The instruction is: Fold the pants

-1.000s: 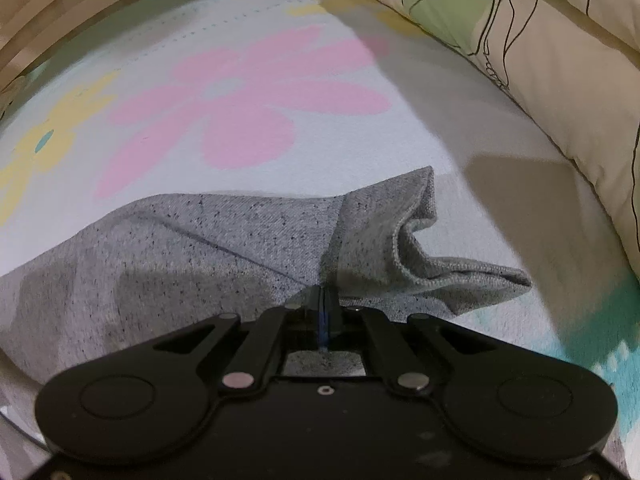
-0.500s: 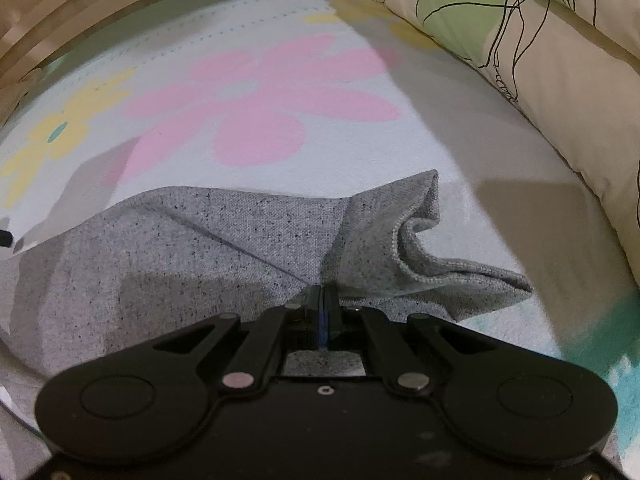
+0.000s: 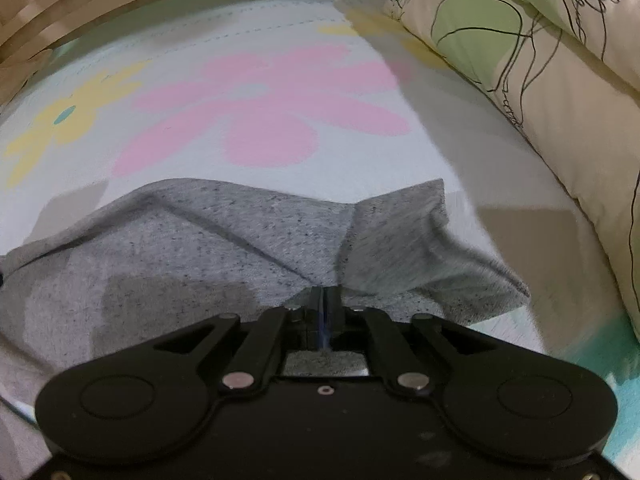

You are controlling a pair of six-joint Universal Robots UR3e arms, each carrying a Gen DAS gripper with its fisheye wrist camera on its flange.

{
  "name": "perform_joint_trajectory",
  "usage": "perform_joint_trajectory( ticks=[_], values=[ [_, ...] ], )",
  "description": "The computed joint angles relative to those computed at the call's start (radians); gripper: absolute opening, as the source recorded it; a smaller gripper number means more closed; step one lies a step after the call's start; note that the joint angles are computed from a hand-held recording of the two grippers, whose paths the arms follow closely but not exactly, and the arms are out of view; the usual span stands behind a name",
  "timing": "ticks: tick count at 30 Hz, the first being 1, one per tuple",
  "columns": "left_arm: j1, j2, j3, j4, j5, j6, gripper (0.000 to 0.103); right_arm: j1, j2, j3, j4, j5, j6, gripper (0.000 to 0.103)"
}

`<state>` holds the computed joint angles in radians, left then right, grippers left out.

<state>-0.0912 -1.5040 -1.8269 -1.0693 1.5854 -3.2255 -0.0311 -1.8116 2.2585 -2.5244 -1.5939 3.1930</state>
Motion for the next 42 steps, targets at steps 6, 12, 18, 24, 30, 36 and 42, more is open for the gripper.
perform_joint_trajectory(
  ticks=[6,12,18,24,30,36,42],
  values=[
    [-0.032,0.009,-0.044,0.054,0.031,-0.016,0.046,-0.018,-0.040,-0.112,0.094,0.112,0.142,0.022],
    [-0.082,0.004,-0.081,0.124,0.063,-0.016,0.046,0.113,0.199,-0.298,-0.049,0.083,0.325,0.031],
    [-0.050,0.092,-0.164,0.148,0.052,0.023,0.047,0.247,0.548,-0.583,-0.035,0.007,0.439,0.031],
    [-0.022,0.147,-0.180,0.107,0.016,0.033,0.047,0.315,0.657,-0.737,0.122,-0.085,0.390,0.031],
    [0.114,0.210,-0.199,0.038,-0.101,0.123,0.046,0.252,0.529,-0.669,0.257,0.046,0.268,0.031],
    [0.206,0.280,-0.187,-0.043,-0.188,0.141,0.046,0.142,0.405,-0.540,0.256,0.221,0.185,0.032],
    [0.242,0.290,-0.162,-0.079,-0.189,0.176,0.046,0.050,0.369,-0.483,0.250,0.353,0.028,0.032]
  ],
)
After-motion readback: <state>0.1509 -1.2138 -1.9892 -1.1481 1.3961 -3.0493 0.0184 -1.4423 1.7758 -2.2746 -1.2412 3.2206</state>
